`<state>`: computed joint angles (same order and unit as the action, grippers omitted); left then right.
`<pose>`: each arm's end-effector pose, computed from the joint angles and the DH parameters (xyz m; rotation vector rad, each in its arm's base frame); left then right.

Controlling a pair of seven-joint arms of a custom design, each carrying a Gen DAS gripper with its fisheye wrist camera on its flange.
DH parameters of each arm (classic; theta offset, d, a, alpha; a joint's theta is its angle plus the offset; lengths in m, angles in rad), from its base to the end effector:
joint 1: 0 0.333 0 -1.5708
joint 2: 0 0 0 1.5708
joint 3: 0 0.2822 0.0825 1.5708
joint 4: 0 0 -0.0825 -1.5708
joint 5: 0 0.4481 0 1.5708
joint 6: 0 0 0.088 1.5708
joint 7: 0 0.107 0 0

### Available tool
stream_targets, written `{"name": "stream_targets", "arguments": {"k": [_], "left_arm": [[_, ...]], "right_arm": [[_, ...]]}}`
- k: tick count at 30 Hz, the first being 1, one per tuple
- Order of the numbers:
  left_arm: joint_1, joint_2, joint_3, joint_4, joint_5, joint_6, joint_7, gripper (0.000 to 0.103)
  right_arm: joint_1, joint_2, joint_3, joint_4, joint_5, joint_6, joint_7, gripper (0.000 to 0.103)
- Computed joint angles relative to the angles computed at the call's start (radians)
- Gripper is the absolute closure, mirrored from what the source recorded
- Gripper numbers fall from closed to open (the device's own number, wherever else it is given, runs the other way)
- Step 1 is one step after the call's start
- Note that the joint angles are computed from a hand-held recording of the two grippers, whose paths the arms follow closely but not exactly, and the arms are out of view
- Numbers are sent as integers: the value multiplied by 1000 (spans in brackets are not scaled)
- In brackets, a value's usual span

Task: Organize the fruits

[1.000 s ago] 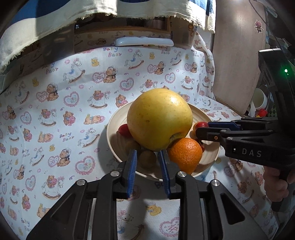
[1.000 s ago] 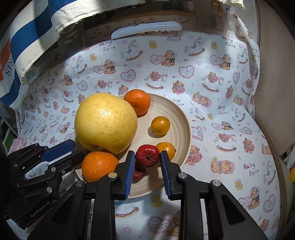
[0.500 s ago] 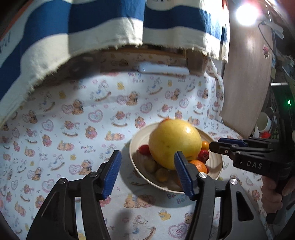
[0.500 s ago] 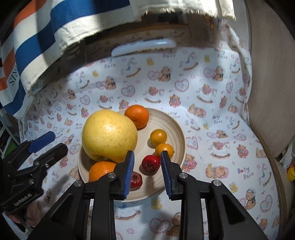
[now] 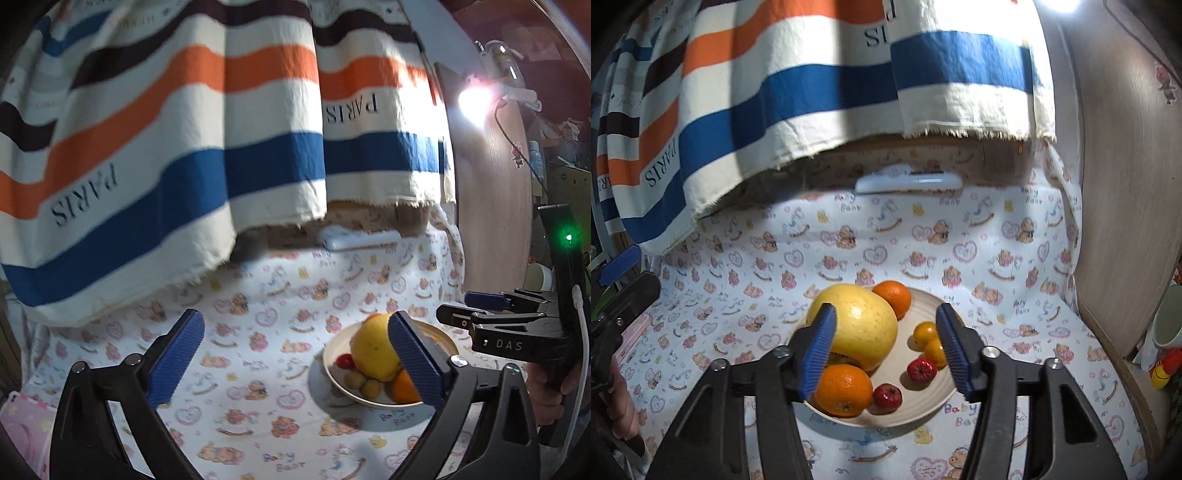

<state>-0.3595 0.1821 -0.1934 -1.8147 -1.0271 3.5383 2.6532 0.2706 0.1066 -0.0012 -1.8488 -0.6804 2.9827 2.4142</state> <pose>0.6199 -0.2494 0.5150 -1.1205 1.5864 -1.1585 0.6530 0.2260 0.5187 -1.5700 1.5059 -0.7768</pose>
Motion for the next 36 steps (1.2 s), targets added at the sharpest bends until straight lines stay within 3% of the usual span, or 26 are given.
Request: {"name": "stream_targets", "arguments": {"k": [2, 6, 9, 12, 14, 17, 20, 22, 36], "left_arm": [[28, -17, -20, -46, 106, 40, -114, 1], [39, -35, -19, -66, 111, 47, -167, 1], [53, -36, -25, -94, 177, 103, -239, 1], [69, -43, -28, -118, 228, 118, -306, 1], [74, -46, -27, -130, 249, 122, -326, 1], [81, -43, -26, -147, 285, 143, -357, 1], [87, -38, -24, -159, 306, 153, -382, 1], [92, -34, -23, -163, 311, 151, -400, 1], [77, 0, -7, -133, 215, 111, -331, 1]], "right_arm": [[10, -3, -13, -1, -65, 20, 48, 41], [29, -5, -37, 8, -252, 43, 192, 34], [20, -2, -32, 8, -274, 69, 219, 25], [28, -7, -50, 10, -392, 86, 348, 21], [29, -5, -56, 19, -477, 93, 436, 14], [25, -4, -54, 33, -593, 81, 560, 12], [19, 3, -48, 42, -655, 78, 629, 0], [17, 4, -46, 49, -735, 73, 715, 0], [11, 6, 2, 61, -996, -26, 896, 0]]}}
